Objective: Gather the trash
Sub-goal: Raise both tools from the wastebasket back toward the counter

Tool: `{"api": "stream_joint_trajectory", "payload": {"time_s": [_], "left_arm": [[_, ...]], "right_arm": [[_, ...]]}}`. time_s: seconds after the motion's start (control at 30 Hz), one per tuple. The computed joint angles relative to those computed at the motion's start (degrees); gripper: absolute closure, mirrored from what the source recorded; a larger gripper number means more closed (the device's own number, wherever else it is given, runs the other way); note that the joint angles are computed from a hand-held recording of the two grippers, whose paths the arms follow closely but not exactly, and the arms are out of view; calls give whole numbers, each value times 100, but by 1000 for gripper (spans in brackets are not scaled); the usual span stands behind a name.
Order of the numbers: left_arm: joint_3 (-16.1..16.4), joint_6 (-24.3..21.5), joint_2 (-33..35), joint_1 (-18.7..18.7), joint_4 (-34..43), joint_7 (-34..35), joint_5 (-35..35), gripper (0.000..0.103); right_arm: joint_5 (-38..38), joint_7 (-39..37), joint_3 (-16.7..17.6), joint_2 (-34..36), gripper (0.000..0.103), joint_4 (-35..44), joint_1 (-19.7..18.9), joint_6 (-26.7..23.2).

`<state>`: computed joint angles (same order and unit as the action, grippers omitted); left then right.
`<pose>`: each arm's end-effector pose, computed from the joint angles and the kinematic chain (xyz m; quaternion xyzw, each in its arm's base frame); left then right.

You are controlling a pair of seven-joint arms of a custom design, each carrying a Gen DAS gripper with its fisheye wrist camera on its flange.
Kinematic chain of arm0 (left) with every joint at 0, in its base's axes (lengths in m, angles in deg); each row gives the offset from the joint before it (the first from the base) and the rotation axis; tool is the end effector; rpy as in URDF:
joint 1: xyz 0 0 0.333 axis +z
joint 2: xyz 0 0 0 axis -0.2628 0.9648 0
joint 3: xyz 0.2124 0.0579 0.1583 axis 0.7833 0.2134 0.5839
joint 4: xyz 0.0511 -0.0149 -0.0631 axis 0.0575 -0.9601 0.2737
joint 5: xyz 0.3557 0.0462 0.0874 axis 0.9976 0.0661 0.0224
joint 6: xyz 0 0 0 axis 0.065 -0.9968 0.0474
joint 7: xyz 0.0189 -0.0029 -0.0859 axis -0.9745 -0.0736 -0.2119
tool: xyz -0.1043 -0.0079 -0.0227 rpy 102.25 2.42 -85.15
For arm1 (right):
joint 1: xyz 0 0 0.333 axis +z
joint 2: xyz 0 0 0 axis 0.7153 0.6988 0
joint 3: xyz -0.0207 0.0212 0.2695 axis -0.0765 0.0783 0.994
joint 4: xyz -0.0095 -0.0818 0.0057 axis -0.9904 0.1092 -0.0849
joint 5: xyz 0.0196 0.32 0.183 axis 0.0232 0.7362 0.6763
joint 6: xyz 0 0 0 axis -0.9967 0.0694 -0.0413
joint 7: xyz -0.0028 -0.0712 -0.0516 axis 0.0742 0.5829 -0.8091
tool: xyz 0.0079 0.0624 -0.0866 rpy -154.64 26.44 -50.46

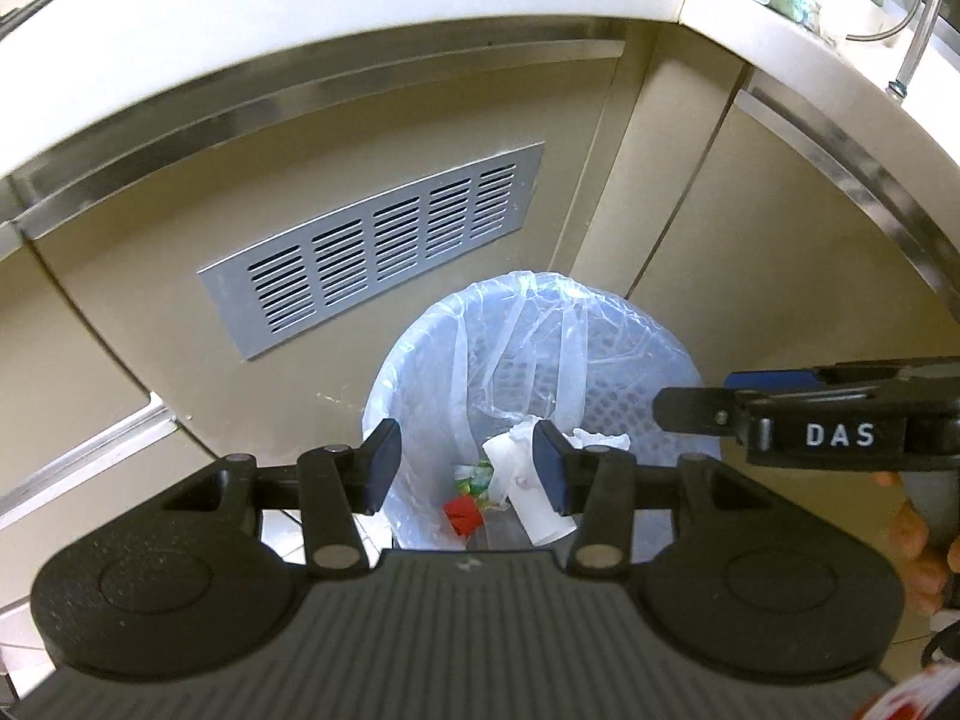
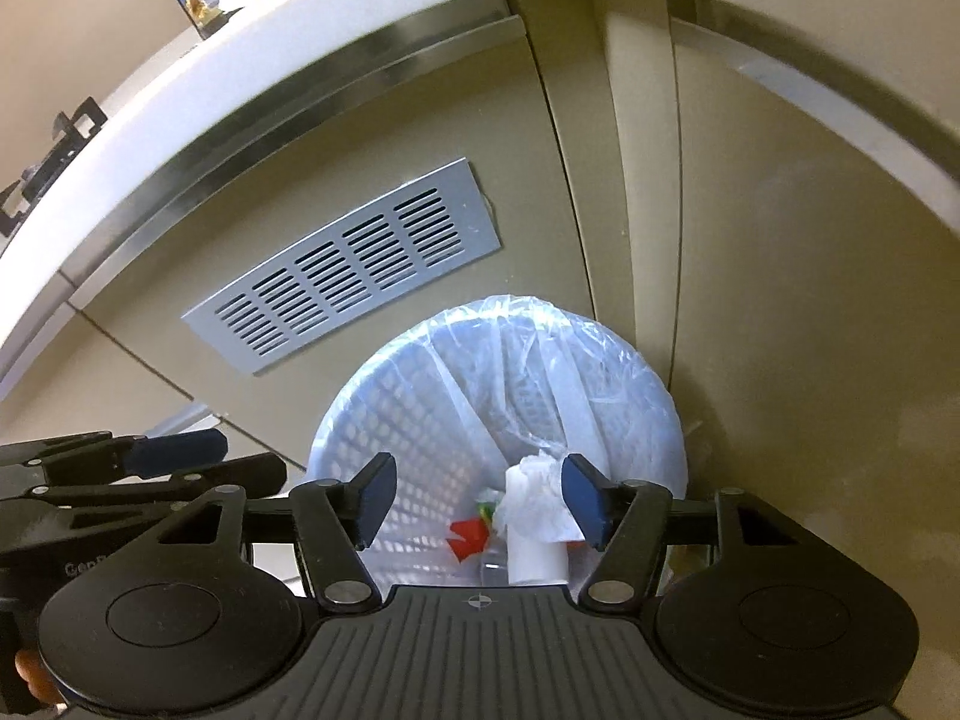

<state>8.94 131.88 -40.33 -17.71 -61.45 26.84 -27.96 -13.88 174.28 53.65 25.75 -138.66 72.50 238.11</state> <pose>0.6264 -0.1356 0.4783 -0.5169 0.8033 -0.2693 0.1227 0.5768 0.3315 0.4589 -0.5999 0.7216 -0.0948 0.3322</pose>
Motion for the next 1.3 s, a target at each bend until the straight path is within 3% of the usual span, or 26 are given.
{"api": "stream_joint_trajectory", "payload": {"time_s": [0.5,0.67,1.0,1.3], "left_arm": [[153,-57,-1172,-100,-619,-261,-71,55],[191,3,-1441,-176,-699,-222,-157,54],[273,134,-1586,-238,-557,-165,-214,52],[298,197,-1125,-107,252,-71,-290,52]], "right_arm": [[339,-40,287,-1426,38,-1299,-213,419],[569,-371,385,-1817,38,-1506,-324,427],[-104,485,482,-2492,38,-1949,-613,564],[-1686,2143,662,-2732,38,-1868,-1297,768]]}}
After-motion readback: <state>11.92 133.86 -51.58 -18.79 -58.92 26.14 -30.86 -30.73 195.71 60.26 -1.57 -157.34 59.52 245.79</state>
